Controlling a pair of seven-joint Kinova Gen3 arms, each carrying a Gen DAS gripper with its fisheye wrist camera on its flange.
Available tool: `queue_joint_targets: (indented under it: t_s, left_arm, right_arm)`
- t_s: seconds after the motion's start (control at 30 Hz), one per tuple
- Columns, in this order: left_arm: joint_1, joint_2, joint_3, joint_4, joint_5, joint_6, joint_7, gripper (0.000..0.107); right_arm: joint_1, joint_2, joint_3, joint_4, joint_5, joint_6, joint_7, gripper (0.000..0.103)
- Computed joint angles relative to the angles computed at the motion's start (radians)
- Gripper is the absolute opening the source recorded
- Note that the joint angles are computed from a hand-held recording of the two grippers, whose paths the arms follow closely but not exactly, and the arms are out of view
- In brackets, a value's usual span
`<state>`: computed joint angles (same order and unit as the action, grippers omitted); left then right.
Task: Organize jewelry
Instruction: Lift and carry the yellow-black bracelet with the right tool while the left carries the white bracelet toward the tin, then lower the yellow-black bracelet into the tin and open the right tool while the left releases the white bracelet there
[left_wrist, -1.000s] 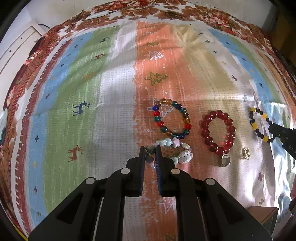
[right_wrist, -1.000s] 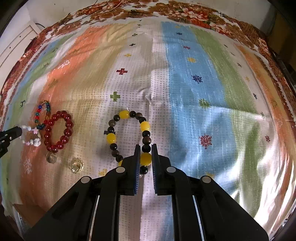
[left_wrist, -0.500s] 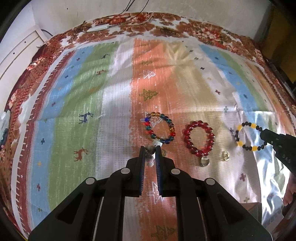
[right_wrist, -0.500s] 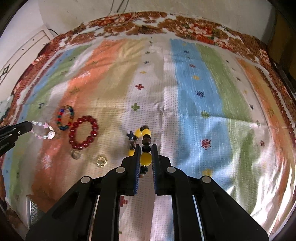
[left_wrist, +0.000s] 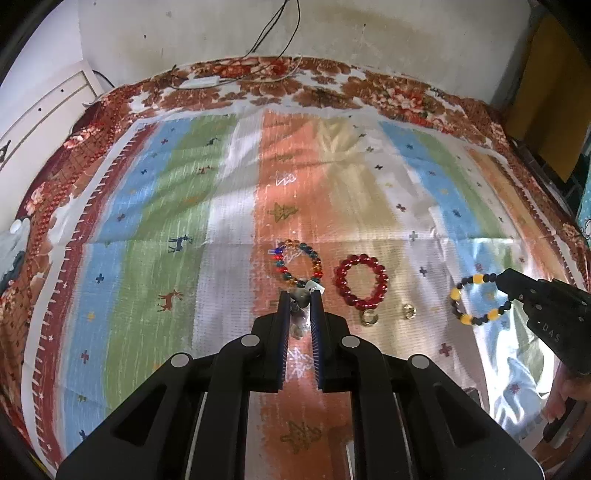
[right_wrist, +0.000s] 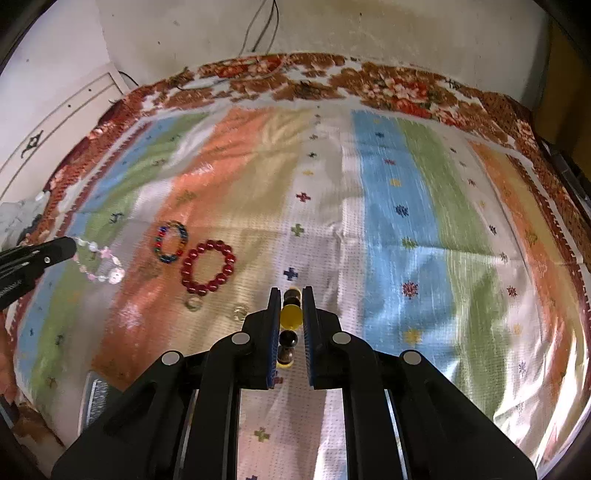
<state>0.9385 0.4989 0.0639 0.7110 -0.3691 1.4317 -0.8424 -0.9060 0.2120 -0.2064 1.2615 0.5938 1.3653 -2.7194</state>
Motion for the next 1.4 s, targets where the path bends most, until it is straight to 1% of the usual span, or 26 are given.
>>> queue_joint_targets:
  t_s: [0.03,0.23,0.37,0.47,0.6,0.77,1.03,1.17,1.27,1.4]
  left_arm:
    - [0.010,-0.002,-0.003,0.000,-0.007,0.004,0.008,0.010]
    - [0.029,-0.040,0.010,0.054,-0.021,-0.037,0.026,0.010]
    - [0.038,-0.062,0.022,0.083,-0.029,-0.056,0.042,0.010]
    - [0.055,-0.072,0.026,0.092,-0.050,-0.059,0.057,0.010]
    - [0.072,-0.097,0.034,0.121,-0.076,-0.082,0.082,0.010]
    - [0.078,-0.117,0.053,0.147,-0.090,-0.097,0.095,0.010]
    - [0.107,-0.133,0.072,0.168,-0.121,-0.100,0.107,0.010]
    - [0.126,-0.133,0.077,0.168,-0.135,-0.091,0.118,0.010]
    - [0.137,-0.143,0.080,0.180,-0.144,-0.105,0.136,0.010]
    - [0.157,-0.147,0.086,0.189,-0.163,-0.098,0.148,0.010]
  right_arm:
    - [-0.005,-0.003,-0.002,0.000,0.004,0.000,-0.003,0.012]
    - [-0.026,-0.019,-0.018,0.003,0.013,-0.009,-0.025,0.012]
    - [-0.051,-0.022,-0.028,-0.006,0.048,0.009,-0.024,0.012]
    - [-0.046,-0.045,-0.034,0.012,0.037,-0.022,-0.043,0.012]
    - [-0.053,-0.064,-0.052,0.021,0.053,-0.032,-0.061,0.012]
    - [-0.077,-0.073,-0.076,0.014,0.092,-0.017,-0.073,0.012]
    - [-0.097,-0.068,-0.091,0.005,0.098,0.000,-0.060,0.012]
    - [-0.123,-0.058,-0.093,-0.009,0.113,0.027,-0.065,0.012]
    - [-0.144,-0.054,-0.094,-0.016,0.123,0.030,-0.074,0.012]
    - [-0.180,-0.043,-0.097,-0.035,0.146,0.045,-0.074,0.012]
